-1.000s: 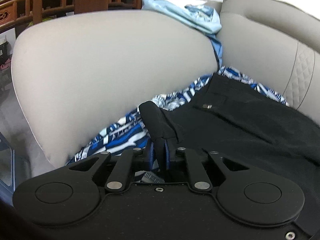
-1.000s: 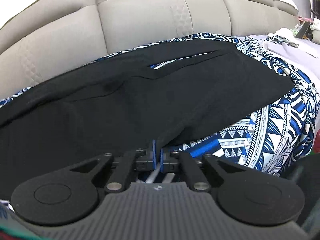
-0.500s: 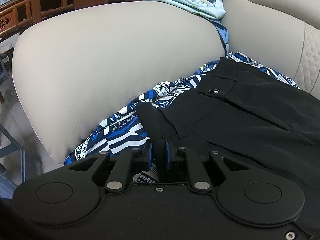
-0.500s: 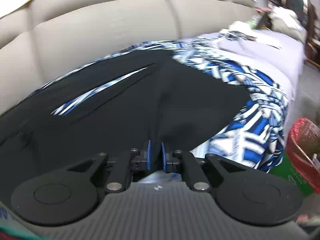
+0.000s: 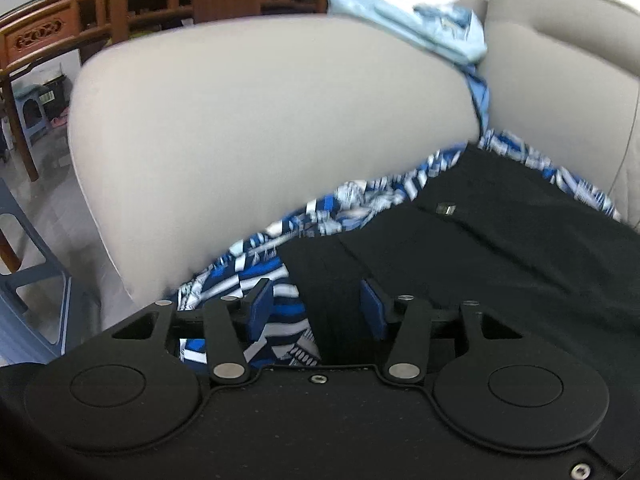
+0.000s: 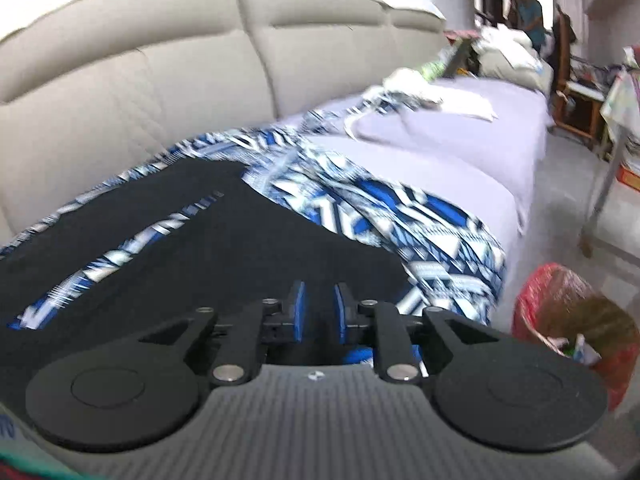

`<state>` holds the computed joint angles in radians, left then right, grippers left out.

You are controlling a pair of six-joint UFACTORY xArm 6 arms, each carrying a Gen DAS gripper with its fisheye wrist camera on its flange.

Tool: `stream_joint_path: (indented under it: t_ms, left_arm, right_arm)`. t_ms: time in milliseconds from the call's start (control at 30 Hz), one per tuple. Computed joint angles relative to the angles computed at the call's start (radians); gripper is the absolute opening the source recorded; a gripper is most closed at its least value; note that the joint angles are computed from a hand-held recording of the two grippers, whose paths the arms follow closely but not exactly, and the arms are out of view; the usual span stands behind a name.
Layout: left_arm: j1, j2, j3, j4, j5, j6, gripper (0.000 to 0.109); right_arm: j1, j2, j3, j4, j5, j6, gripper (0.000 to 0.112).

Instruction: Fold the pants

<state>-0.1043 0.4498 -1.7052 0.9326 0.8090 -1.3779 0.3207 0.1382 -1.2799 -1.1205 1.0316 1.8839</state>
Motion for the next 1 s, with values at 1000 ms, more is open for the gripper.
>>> stream_joint_path:
  t_ms: [1000]
  left_arm:
    - [-0.069, 0.496, -0.704, -0.217, 0.023, 0.517, 0.049]
  right_arm:
    - [-0.136, 0.355, -0.404, 0.184, -0.391, -0.583, 0.059]
